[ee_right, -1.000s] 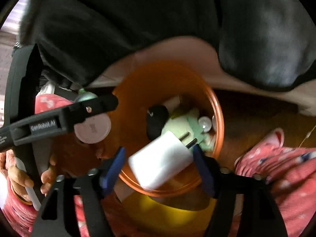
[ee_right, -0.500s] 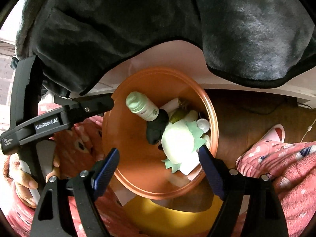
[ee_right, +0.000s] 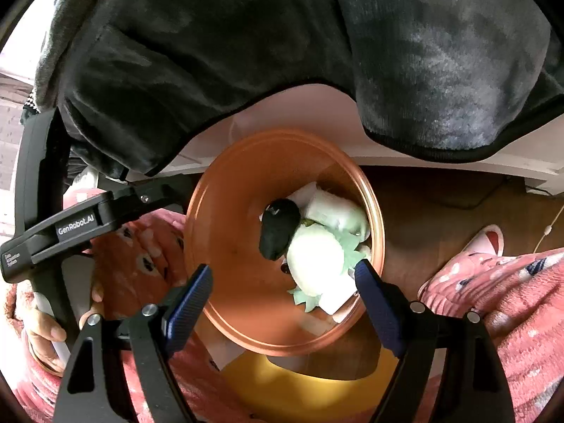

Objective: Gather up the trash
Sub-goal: 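Drop the green bottle into the orange bin with left tool while right drops the charger, then grasp the pale green bottle on the bed with the left tool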

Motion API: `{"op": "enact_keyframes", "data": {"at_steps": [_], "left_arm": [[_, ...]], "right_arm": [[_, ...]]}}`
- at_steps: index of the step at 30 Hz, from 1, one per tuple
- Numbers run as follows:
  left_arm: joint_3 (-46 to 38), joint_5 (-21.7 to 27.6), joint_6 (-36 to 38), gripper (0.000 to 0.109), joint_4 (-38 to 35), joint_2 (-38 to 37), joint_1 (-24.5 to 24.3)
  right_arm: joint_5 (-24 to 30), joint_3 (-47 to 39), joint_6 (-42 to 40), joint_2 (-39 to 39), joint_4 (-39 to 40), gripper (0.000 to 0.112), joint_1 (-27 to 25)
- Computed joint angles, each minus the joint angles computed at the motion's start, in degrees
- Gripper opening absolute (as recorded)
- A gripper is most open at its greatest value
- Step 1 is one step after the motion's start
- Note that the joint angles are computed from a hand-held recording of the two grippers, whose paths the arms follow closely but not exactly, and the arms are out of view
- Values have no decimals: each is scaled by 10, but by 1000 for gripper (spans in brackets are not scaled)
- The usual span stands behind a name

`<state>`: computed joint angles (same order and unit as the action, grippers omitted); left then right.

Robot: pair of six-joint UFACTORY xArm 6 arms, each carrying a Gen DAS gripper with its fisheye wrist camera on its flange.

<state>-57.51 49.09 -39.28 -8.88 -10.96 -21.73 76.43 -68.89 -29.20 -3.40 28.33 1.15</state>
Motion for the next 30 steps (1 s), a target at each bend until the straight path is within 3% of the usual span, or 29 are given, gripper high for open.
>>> {"op": "enact_keyframes", "data": {"at_steps": [12, 18, 20, 23, 30], "left_arm": [[-46, 40, -80, 89, 164, -61, -32], [-148, 61, -34, 89, 232, -50, -8], [-206, 71, -16, 90, 277, -24, 10], [-289, 66, 42, 90, 288, 26, 45], [-604, 104, 221, 90, 240, 269, 129]], "right_arm": [[-38, 3, -52, -42, 11, 83, -7], [-49, 13, -83, -63, 25, 84, 1], [-45, 14, -89, -62, 26, 85, 0], [-43, 15, -87, -57, 26, 85, -1], [-41, 19, -73, -47, 27, 85, -2]]}}
